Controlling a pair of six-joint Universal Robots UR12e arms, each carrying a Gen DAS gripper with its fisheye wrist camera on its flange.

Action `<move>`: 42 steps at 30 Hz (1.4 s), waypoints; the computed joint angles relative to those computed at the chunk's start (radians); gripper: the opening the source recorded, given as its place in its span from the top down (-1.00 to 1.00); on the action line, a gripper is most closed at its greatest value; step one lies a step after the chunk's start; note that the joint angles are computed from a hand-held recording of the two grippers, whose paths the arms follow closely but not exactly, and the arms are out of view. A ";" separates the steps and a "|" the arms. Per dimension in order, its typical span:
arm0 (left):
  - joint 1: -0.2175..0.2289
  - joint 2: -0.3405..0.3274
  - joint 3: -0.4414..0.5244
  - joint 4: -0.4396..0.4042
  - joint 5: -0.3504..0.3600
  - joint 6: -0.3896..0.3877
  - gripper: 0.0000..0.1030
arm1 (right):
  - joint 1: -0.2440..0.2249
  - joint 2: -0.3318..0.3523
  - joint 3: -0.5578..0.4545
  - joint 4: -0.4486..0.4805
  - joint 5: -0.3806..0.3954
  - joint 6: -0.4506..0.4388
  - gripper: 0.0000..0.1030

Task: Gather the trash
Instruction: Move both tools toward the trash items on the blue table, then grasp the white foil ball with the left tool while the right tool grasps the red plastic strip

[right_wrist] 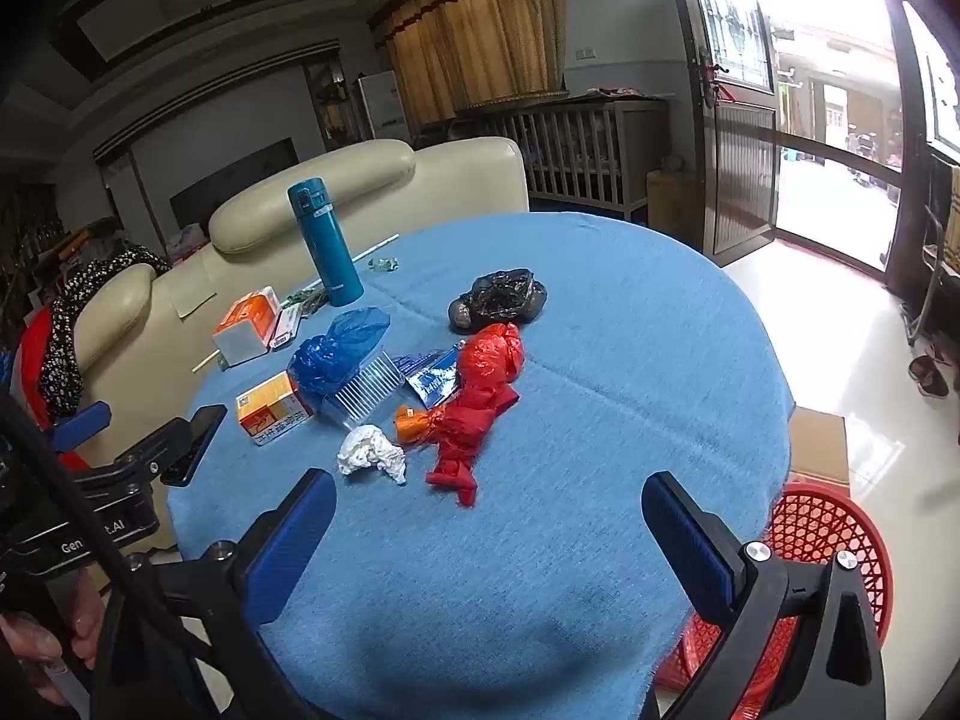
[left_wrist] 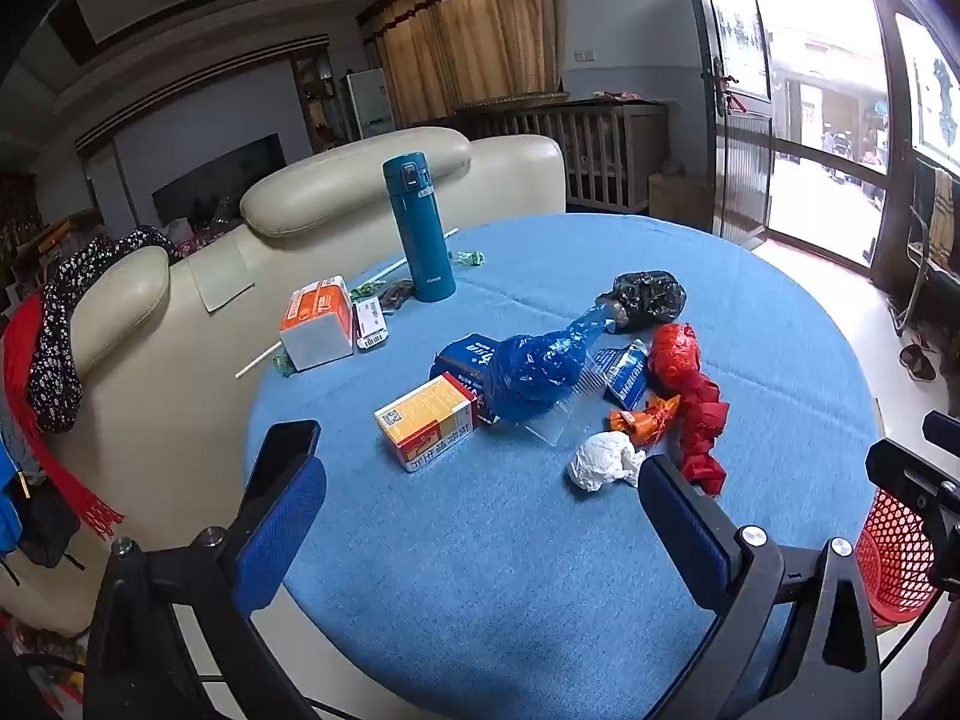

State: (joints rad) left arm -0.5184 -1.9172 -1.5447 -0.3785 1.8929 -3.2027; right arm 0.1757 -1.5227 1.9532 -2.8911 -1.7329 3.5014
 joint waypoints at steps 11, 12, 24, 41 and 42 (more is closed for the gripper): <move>0.002 0.000 -0.001 -0.014 -0.006 -0.003 -1.00 | -0.005 0.000 -0.010 0.017 0.009 -0.004 -1.00; 0.002 -0.001 0.000 -0.016 -0.006 -0.003 -1.00 | -0.004 0.003 -0.009 0.013 0.006 -0.004 -1.00; 0.008 -0.009 0.005 -0.039 -0.015 -0.010 -1.00 | -0.017 0.011 -0.022 0.048 0.070 0.045 -1.00; 0.033 -0.031 0.021 -0.107 -0.058 -0.043 -1.00 | -0.029 0.055 -0.052 0.078 0.107 0.035 -1.00; 0.038 -0.035 0.024 -0.121 -0.065 -0.051 -1.00 | -0.033 0.063 -0.049 0.050 0.123 0.042 -1.00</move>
